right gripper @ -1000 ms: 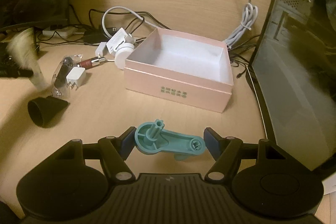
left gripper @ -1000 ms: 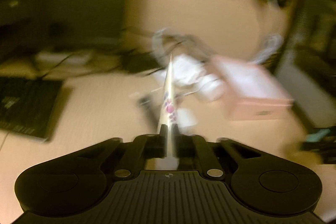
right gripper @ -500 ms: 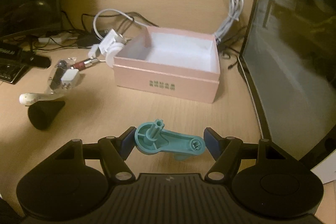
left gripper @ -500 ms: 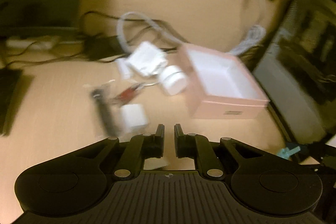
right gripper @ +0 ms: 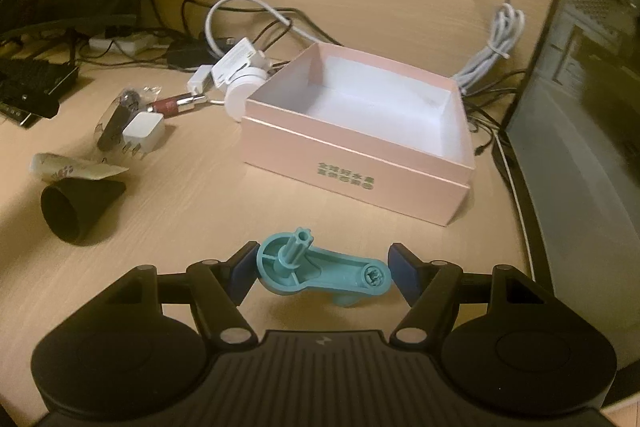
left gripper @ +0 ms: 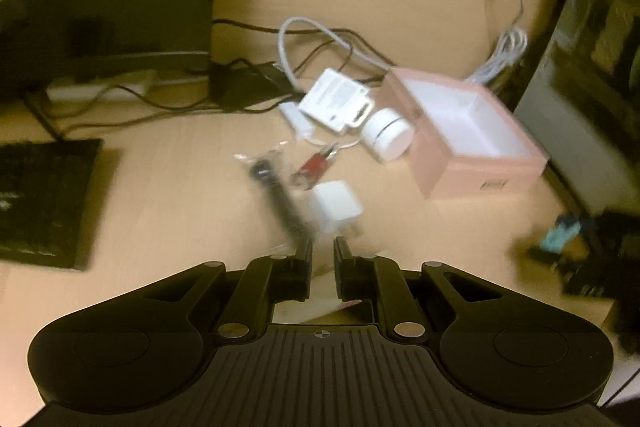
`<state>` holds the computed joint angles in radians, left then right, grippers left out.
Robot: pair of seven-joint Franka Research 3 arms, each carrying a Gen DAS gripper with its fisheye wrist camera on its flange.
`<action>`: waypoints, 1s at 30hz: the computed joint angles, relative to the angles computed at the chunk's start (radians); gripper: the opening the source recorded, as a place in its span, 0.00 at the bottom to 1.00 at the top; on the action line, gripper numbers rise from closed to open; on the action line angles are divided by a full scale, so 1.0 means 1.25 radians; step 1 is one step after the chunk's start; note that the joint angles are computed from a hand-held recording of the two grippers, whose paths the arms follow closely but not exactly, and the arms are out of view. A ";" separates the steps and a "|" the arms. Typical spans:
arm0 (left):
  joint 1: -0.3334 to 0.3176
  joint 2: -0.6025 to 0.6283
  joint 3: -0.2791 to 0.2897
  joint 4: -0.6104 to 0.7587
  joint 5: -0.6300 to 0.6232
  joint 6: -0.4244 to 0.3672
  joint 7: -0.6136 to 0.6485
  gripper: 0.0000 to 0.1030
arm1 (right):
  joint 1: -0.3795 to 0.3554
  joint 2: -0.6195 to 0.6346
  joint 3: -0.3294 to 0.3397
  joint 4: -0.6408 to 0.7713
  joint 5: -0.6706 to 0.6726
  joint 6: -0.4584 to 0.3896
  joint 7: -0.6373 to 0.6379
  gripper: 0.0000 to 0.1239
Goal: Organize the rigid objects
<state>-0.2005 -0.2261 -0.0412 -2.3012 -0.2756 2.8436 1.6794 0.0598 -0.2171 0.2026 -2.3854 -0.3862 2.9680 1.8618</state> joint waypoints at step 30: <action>0.085 0.295 -0.075 0.255 0.560 -0.043 -0.569 0.25 | 0.004 -0.030 -0.003 -0.038 0.020 0.020 0.047 0.68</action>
